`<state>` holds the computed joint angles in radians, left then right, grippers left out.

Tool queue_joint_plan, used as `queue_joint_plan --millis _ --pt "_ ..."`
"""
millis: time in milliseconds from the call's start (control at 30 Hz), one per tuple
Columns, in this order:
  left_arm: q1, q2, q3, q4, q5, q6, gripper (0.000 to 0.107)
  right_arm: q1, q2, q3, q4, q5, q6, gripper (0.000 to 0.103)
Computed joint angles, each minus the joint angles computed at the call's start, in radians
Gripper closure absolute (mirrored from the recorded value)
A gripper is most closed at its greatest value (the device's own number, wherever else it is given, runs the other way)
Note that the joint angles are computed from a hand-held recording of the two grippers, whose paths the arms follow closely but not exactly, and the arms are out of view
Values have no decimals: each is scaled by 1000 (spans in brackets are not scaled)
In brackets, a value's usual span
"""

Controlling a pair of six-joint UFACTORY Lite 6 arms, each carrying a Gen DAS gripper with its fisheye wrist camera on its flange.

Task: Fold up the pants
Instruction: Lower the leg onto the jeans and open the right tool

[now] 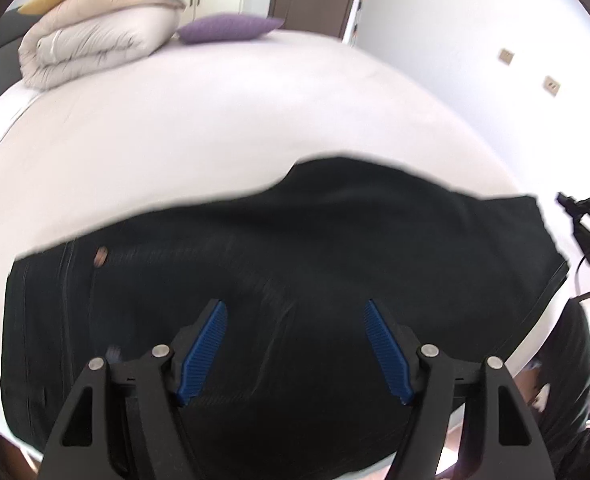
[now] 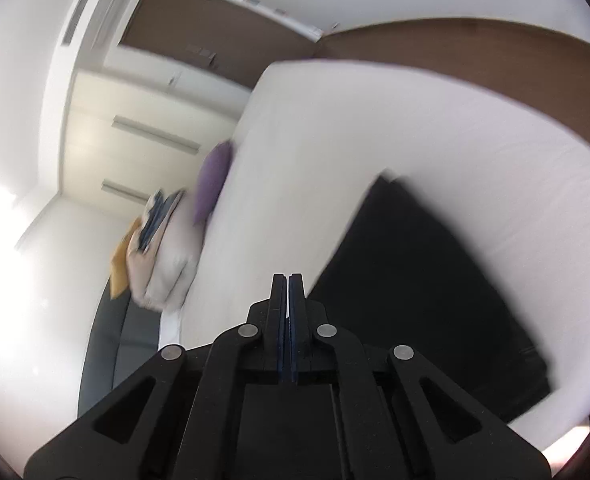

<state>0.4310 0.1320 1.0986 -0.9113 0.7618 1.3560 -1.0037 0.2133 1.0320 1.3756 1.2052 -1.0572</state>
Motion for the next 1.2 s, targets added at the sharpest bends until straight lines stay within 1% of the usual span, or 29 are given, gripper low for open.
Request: queue_joint_plan --millis 67,100,167,200,233,267,300,333,367,400,467,500,533,600,633,667,700,767,800,867,933,967,1000,1033,1067,1100,1167,1200 --pt "-66 56 70 -19 -7 -36 33 209 20 -15 22 62 -37 103" --pt "-116 104 114 -7 -35 -66 33 314 43 -18 43 51 -21 103" --pt "-183 215 202 41 -85 -124 33 517 88 -25 92 -31 13 103" --pt "-209 273 240 78 -116 -160 33 594 136 0 97 -70 21 103" --pt "-223 308 256 113 -143 -194 33 657 198 40 85 -104 31 103" --pt "-219 352 270 127 -166 -198 38 695 254 73 69 -135 42 103" --pt "-196 370 271 99 -160 -159 38 720 296 81 84 -176 35 103" --pt "-174 371 261 43 -144 -97 38 717 338 89 103 -189 35 103" --pt "-149 375 257 14 -130 -61 38 710 370 83 152 -159 7 103" --pt "-126 380 263 9 -119 -49 39 660 408 119 169 -144 -10 103" --pt "-75 421 321 8 -72 -29 42 569 410 194 106 -181 1 103" --pt "-39 443 351 -5 -29 -6 45 478 458 271 66 -152 17 103" --pt "-17 462 379 -11 0 2 46 426 482 307 57 -132 42 103" --pt "51 541 479 -18 127 7 58 365 509 355 72 -138 67 103" --pt "79 574 523 -14 170 -2 69 334 510 371 70 -153 65 103" --pt "110 612 574 -11 214 -15 75 306 514 387 76 -159 59 103" --pt "134 653 631 -12 243 -29 77 283 520 393 79 -156 54 103" --pt "190 739 749 -21 307 -48 77 229 549 448 70 -141 80 103" --pt "225 799 832 -25 364 -68 77 214 553 462 73 -149 88 103" --pt "282 866 919 -31 413 -82 79 187 544 475 84 -171 109 103" --pt "311 861 928 -24 364 -97 75 174 512 465 88 -201 144 103" --pt "339 878 967 -29 373 -111 76 179 476 437 88 -236 145 103" --pt "354 876 965 -61 371 -119 72 191 441 417 87 -264 150 100" --pt "374 836 931 -68 327 -114 56 209 419 406 91 -263 155 100" --pt "376 762 855 -76 257 -77 55 237 417 420 93 -243 164 100" --pt "379 700 789 -91 229 -30 55 280 404 426 88 -227 176 100" --pt "375 640 732 -136 271 -8 57 421 404 476 76 -211 208 100" --pt "365 611 703 -143 282 -2 66 526 404 498 84 -204 217 100"
